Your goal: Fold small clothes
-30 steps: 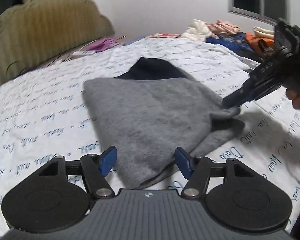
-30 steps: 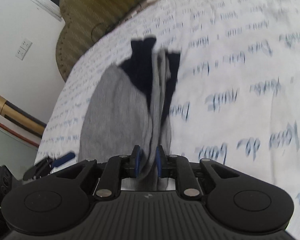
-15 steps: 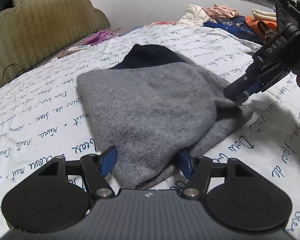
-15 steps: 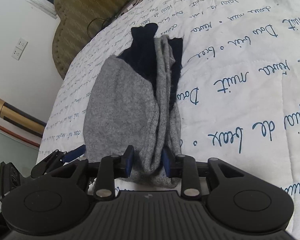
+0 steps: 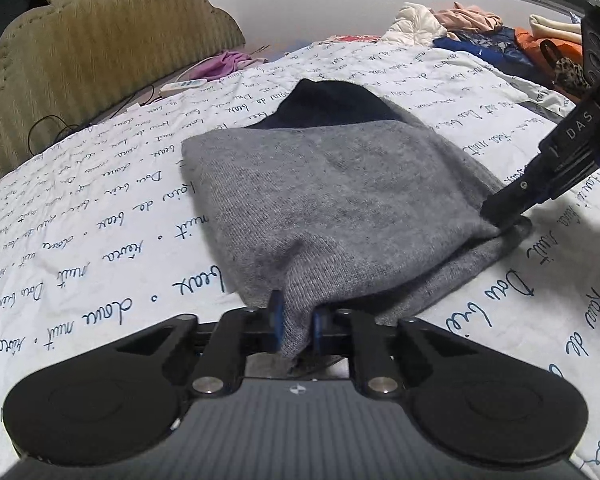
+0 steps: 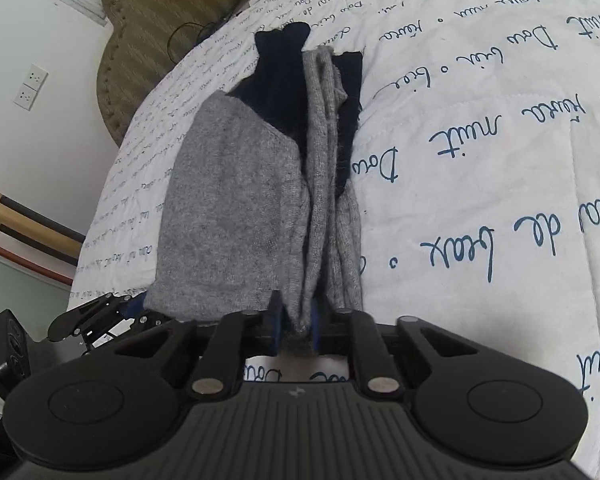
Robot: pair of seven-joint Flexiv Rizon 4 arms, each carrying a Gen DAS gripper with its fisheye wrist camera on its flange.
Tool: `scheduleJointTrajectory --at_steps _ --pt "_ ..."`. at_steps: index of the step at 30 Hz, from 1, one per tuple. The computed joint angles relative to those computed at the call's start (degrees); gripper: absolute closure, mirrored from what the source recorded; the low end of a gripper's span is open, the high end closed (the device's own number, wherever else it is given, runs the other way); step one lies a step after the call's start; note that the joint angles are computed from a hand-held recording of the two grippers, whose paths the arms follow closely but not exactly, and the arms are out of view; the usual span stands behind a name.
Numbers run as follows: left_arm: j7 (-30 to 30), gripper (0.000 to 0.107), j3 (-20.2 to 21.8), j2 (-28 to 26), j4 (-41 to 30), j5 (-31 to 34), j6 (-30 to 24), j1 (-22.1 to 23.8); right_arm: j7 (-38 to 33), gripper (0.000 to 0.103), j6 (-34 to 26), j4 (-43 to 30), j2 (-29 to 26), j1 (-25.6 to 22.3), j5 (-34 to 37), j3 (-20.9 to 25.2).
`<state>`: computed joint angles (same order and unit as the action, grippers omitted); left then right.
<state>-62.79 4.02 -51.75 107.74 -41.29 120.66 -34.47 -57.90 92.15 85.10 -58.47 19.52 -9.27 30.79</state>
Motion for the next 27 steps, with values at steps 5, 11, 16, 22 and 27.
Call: scheduleJointTrajectory --at_steps 5,11,16,22,27 --pt "-0.56 0.094 -0.28 1.38 1.86 1.09 0.22 0.78 -0.01 0.093 -0.17 1.16 0.98 0.5 -0.09 -1.26" --pt "-1.74 0.096 -0.64 3.08 4.58 1.76 1.23 1.43 -0.38 0.093 -0.15 1.27 0.27 0.18 0.12 -0.64" --pt "-0.78 0.093 0.59 1.84 3.88 -0.61 -0.17 -0.21 0.5 0.093 1.06 0.92 -0.46 0.66 0.5 -1.06" --pt "-9.69 0.041 -8.38 7.87 11.59 16.94 4.66 13.43 0.24 0.076 7.15 3.64 3.52 0.57 -0.17 -3.47" --pt "-16.46 0.034 -8.78 7.68 6.81 20.25 7.8 16.77 3.29 0.018 12.68 -4.7 2.1 8.21 2.0 -15.81"
